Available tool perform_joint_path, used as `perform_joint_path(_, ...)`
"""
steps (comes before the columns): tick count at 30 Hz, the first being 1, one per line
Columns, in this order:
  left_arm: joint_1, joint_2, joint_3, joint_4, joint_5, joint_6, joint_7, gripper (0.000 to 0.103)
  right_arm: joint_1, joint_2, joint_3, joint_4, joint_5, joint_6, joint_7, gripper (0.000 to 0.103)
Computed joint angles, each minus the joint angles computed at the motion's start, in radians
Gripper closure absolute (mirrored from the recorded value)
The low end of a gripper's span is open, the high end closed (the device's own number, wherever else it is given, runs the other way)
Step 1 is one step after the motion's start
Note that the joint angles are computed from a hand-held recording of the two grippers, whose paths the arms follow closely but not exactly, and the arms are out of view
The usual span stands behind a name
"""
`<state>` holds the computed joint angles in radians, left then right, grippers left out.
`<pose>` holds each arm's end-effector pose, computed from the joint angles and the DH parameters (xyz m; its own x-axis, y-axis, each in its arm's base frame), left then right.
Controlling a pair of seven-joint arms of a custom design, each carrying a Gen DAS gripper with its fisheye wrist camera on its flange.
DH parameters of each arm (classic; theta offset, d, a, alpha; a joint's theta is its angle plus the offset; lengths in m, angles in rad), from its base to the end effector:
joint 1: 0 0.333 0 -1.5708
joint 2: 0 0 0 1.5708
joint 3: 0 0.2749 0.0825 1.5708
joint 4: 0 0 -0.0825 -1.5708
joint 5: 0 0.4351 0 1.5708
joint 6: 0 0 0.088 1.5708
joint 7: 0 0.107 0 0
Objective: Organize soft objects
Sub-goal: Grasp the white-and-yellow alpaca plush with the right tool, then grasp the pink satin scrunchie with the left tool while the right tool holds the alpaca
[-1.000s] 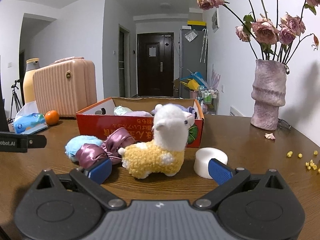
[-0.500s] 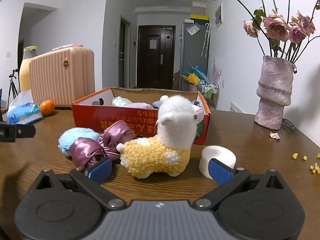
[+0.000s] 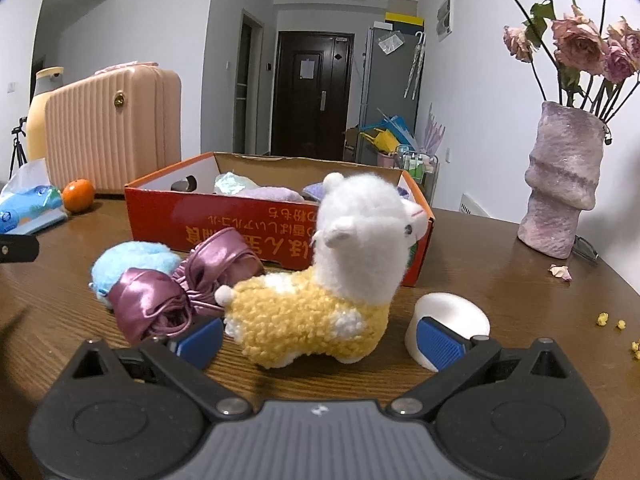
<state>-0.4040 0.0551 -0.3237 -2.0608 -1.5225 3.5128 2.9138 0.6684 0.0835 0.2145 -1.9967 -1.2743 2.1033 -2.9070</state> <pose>0.5093 -0.2897 0.4172 -0.3141 -0.9493 -0.0106 -0.4454 0.1572 -0.8814 0.4374 0.4585 0.3847 -0.2653 -0.9609 0.0797 -0.4840 0.0612 -0.8729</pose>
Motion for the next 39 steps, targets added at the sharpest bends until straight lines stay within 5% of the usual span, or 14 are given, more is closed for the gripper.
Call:
perform_joint_path(25,0.019,0.017,-0.017,0.036,-0.097,-0.011,0.112,0.000,-0.057,0.071,-0.070,0.070,0.038,0.181,-0.082,0.000)
perform_joint_path(39,0.022,0.038,-0.029,0.053,-0.101,0.026,0.118,0.000,-0.046,0.053,-0.065,0.048,-0.002,0.159,-0.035,0.006)
